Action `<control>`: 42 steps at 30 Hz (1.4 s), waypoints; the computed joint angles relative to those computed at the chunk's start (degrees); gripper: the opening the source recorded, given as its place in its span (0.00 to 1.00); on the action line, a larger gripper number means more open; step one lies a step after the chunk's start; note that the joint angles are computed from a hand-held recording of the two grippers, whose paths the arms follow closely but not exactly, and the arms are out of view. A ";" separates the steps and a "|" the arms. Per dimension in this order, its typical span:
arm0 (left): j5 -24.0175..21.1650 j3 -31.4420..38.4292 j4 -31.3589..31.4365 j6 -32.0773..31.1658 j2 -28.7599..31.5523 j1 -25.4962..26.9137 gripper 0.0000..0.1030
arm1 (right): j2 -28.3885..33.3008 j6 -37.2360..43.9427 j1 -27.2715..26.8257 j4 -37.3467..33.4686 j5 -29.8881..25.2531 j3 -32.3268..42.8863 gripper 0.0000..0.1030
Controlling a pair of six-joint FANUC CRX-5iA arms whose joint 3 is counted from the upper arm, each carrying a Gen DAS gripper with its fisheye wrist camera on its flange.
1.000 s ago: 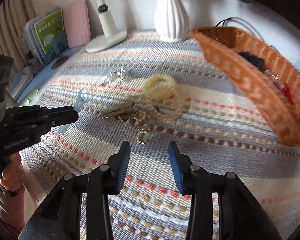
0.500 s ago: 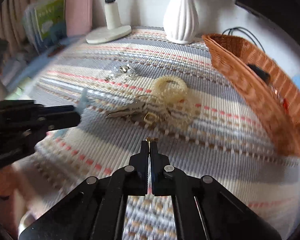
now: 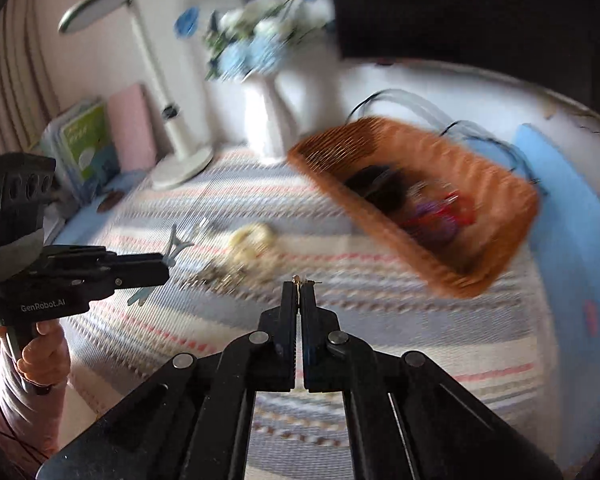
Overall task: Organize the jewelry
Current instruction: 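Carry the hair clip and earring into the basket and open both tools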
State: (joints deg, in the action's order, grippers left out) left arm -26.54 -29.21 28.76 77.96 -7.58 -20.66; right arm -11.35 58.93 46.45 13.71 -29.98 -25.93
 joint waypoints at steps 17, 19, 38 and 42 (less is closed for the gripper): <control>-11.18 37.93 -11.02 4.17 28.29 -3.92 0.09 | 14.11 1.12 -16.06 -4.67 0.47 14.99 0.01; -13.78 42.56 -14.27 5.99 31.89 -4.66 0.09 | 17.14 -0.75 -16.78 -3.73 -0.24 16.65 0.01; -13.63 41.87 -12.13 3.70 33.18 -4.31 0.25 | 21.28 13.12 -23.61 -25.08 -2.40 23.72 0.10; -9.24 36.03 -13.84 4.96 26.69 -4.05 0.29 | 19.19 11.92 -22.67 -23.88 -1.74 21.95 0.23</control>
